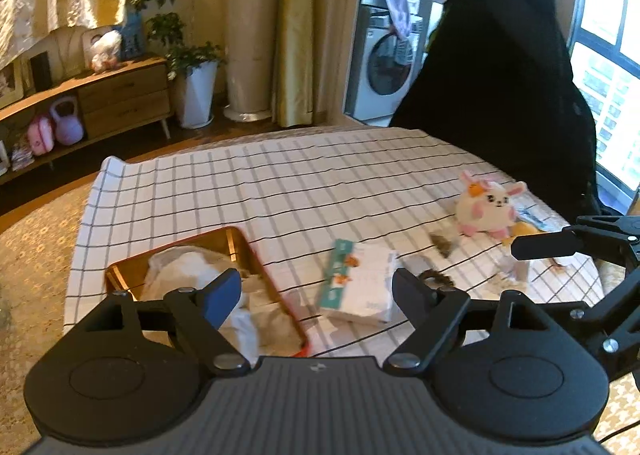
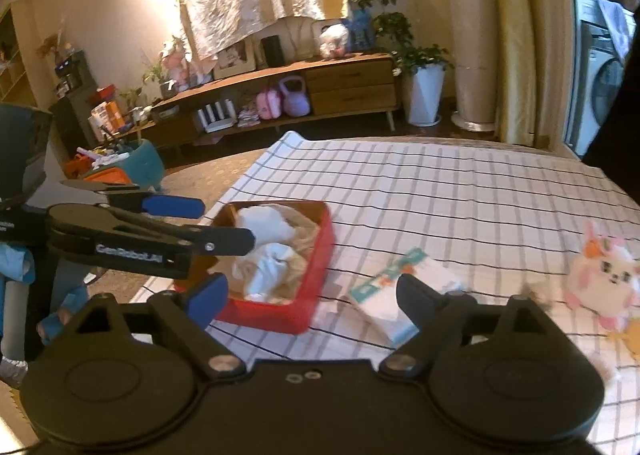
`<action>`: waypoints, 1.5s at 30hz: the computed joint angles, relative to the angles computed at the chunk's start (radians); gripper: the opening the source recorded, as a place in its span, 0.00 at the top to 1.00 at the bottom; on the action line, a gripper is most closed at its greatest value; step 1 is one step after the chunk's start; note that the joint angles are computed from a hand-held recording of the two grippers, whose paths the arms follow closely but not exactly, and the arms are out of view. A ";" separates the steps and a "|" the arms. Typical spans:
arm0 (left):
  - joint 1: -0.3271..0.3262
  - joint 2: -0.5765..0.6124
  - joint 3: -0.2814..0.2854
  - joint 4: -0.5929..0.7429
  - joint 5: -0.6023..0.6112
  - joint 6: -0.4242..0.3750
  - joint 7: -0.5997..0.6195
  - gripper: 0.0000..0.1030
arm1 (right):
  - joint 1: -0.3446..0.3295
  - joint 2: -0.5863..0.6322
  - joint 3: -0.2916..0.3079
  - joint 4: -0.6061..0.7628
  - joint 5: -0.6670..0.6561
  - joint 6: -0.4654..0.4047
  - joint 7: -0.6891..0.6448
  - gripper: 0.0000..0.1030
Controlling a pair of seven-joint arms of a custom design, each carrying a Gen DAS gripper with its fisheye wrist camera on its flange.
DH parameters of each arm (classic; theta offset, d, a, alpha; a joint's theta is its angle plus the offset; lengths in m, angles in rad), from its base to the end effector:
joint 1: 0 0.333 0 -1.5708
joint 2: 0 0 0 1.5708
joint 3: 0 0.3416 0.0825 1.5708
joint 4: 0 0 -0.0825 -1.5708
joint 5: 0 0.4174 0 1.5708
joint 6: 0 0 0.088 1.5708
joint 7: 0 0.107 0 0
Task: Organize soft objects
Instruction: 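Withdraw both grippers from the tin toward the remaining items, then reach the left gripper to the brown scrunchie while the right gripper reaches the cotton swab bag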
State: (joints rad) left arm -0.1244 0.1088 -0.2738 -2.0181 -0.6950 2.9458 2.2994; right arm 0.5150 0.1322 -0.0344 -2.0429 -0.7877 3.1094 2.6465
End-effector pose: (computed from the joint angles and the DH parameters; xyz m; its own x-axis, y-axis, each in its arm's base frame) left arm 0.6146 -0.2068 0.4929 -0.4955 -0.8652 0.0767 -0.5843 0.2667 -0.7664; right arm 0.5406 0.3504 0.4779 0.2803 -0.9360 -0.2131 -0.6238 -0.0089 -0.7815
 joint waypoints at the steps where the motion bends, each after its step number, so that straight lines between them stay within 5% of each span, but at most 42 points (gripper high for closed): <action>1: -0.003 -0.001 -0.005 -0.003 -0.005 0.008 0.004 0.19 | 0.006 -0.015 -0.015 -0.016 -0.027 -0.002 0.027 0.11; 7: -0.017 0.006 -0.046 0.004 -0.096 0.029 0.092 0.17 | -0.042 -0.104 -0.030 -0.106 -0.294 -0.015 0.305 0.10; 13: -0.048 0.040 -0.067 0.035 -0.175 0.011 0.151 0.09 | -0.138 -0.176 0.019 -0.176 -0.495 -0.065 0.521 0.10; 22: -0.058 0.130 -0.139 0.078 -0.136 0.057 0.141 0.03 | -0.287 -0.229 0.091 -0.281 -0.533 -0.093 0.588 0.10; 30: -0.090 0.218 -0.122 0.121 0.083 0.036 -0.062 0.02 | -0.359 -0.192 0.098 -0.305 -0.553 -0.079 0.625 0.10; 39: -0.084 0.339 -0.142 0.180 0.254 0.077 -0.217 0.02 | -0.346 -0.075 0.043 -0.256 -0.502 -0.079 0.609 0.10; 45: -0.165 0.381 -0.060 0.193 0.404 0.130 -0.325 0.02 | -0.310 -0.010 0.000 -0.211 -0.520 -0.086 0.657 0.11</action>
State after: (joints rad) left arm -0.2897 0.4902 -0.3337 -1.8249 -0.2915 3.0760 1.9742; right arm 0.2054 0.1218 -0.0346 -2.2535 -1.3073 3.0234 3.3036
